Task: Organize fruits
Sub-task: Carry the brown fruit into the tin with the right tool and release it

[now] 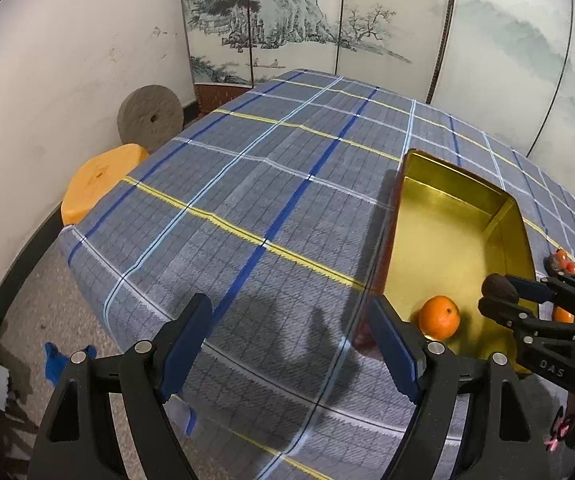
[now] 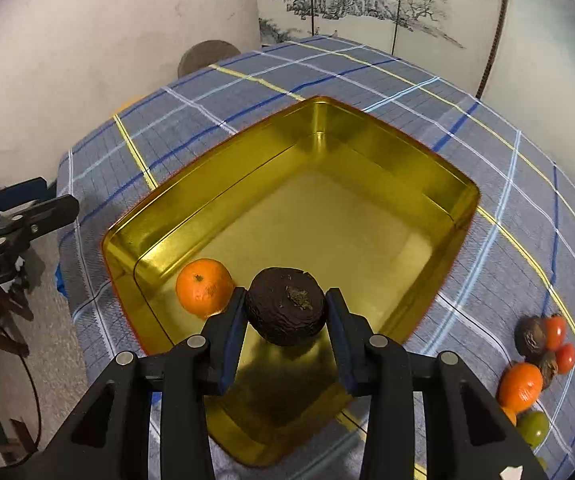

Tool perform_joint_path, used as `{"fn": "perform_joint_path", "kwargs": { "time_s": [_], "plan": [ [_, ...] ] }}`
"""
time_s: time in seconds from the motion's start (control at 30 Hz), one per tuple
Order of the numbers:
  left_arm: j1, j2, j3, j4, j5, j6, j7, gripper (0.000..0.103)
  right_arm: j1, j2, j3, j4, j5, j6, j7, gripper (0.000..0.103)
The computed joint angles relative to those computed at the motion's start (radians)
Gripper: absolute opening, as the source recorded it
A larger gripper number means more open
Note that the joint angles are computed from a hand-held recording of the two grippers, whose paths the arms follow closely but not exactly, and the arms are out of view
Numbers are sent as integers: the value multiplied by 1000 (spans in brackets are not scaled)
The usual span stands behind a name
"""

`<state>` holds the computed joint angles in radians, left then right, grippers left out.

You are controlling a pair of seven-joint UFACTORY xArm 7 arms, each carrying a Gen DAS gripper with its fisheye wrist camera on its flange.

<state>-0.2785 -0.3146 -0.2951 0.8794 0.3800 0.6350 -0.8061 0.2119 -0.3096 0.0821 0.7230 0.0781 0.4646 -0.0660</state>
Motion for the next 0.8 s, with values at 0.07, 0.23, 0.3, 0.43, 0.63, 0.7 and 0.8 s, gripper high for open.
{"fn": "perform_joint_path", "kwargs": {
  "time_s": [0.07,0.23,0.3,0.43,0.63,0.7,0.8],
  "plan": [
    [2,-3,2,-4,2,3,0,80,-7,21,15,11,-28,-1,14,37],
    [4,-4,3,-7,3,11,-2,80,-18,51,35,24,-88,7,51,37],
    [5,-6,5,-9,3,13,-1,80,-16,61,33,27,-94,10,55,37],
    [7,-9,11,-16,-3,13,5,80,-11,74,30,33,-97,15,63,37],
    [4,-13,18,-26,-29,16,16,80,-12,83,29,43,-106,25,72,38],
    [2,-10,18,-27,-38,17,19,80,-12,84,29,43,-108,25,75,38],
    [0,-4,15,-24,-42,22,22,80,-12,84,29,43,-110,25,77,38]
  ]
}}
